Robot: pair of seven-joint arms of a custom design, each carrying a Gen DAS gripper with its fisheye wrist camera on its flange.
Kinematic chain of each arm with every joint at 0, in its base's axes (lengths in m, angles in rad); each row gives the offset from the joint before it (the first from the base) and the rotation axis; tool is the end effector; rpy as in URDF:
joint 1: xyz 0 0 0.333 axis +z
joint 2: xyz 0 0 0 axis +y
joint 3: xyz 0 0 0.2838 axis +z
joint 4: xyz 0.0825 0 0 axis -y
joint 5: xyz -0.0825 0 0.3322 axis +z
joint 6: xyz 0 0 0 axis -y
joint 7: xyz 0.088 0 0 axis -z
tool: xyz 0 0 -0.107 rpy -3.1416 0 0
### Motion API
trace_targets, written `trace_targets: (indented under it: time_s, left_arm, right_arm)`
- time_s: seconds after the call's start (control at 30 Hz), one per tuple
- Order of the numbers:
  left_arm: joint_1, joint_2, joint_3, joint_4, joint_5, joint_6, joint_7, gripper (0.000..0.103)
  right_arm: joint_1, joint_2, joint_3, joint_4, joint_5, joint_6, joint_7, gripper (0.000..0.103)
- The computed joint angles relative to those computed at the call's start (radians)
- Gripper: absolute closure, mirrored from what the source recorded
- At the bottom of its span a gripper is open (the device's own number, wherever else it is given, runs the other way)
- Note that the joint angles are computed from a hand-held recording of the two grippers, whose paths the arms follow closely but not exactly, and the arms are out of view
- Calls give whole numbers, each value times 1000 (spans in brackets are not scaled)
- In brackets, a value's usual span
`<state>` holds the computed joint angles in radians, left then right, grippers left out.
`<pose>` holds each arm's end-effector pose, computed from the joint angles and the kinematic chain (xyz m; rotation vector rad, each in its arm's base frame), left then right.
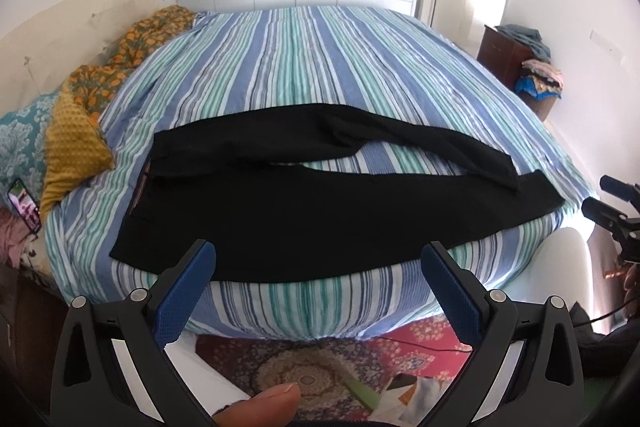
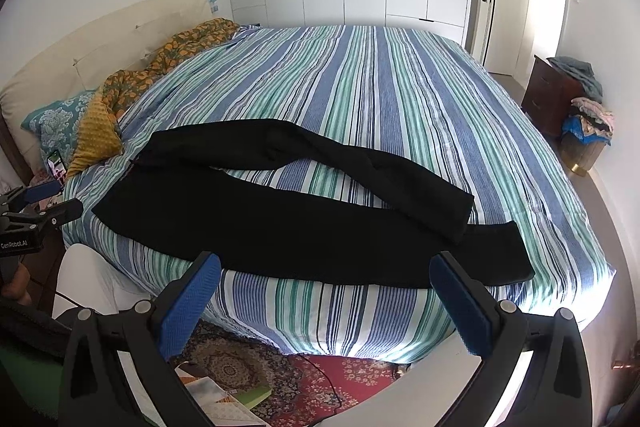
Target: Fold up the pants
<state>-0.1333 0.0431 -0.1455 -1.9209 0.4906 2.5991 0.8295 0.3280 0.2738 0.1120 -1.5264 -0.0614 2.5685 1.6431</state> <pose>0.5423 -0.1638 0.5261 -1.9025 1.6795 -0.6589 0.5789 0.2627 0.5739 -2.0248 1.3578 -0.5258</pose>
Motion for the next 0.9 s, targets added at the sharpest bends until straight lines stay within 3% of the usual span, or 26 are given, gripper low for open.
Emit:
trace_targets:
  time_s: [0.23,0.9]
  left_arm:
    - [3,4,1,0,-61,-6,31,1]
    - [9,6,6,-2,-26,-1,-12,1]
  right_arm:
    - [4,-1,-9,-3,-24,-4,28,0]
    - [7,14,-11,9,-44,-12,48,0]
